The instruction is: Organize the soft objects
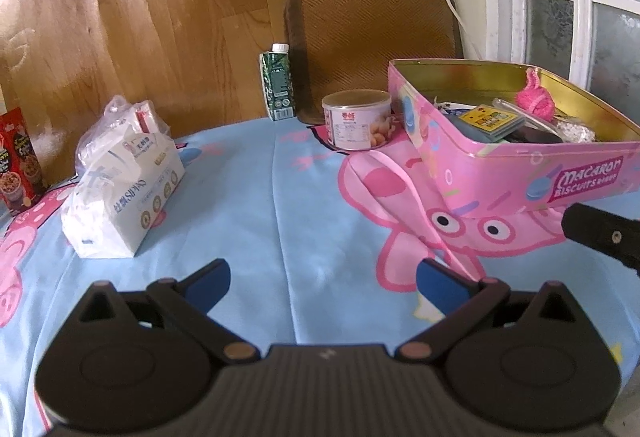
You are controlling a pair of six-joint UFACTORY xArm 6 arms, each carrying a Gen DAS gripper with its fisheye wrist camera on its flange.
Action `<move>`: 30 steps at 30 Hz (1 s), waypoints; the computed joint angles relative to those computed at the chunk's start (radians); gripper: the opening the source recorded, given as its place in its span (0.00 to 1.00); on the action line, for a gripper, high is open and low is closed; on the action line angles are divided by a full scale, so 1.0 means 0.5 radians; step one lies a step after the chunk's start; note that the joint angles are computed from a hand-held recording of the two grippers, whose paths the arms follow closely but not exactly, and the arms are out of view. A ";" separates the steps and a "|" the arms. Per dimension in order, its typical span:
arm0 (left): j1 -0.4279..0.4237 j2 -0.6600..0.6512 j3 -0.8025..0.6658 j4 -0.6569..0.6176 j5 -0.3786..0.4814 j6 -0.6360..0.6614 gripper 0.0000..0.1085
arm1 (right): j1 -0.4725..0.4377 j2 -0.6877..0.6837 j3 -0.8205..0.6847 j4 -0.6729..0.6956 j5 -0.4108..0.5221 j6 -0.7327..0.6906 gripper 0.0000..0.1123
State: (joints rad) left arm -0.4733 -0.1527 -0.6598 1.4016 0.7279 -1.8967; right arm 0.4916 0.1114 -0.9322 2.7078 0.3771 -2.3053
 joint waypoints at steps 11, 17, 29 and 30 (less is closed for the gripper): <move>-0.036 0.013 -0.006 -0.012 0.087 0.016 0.95 | -0.003 0.000 0.006 0.034 0.001 -0.023 0.73; -0.039 0.016 -0.005 -0.027 0.092 0.031 0.95 | -0.003 0.002 0.006 0.040 0.002 -0.028 0.73; -0.045 0.020 0.001 -0.039 0.101 0.046 0.95 | -0.005 0.003 0.011 0.036 0.005 -0.022 0.73; -0.046 0.021 0.001 -0.041 0.101 0.047 0.95 | -0.005 0.004 0.013 0.037 0.007 -0.021 0.73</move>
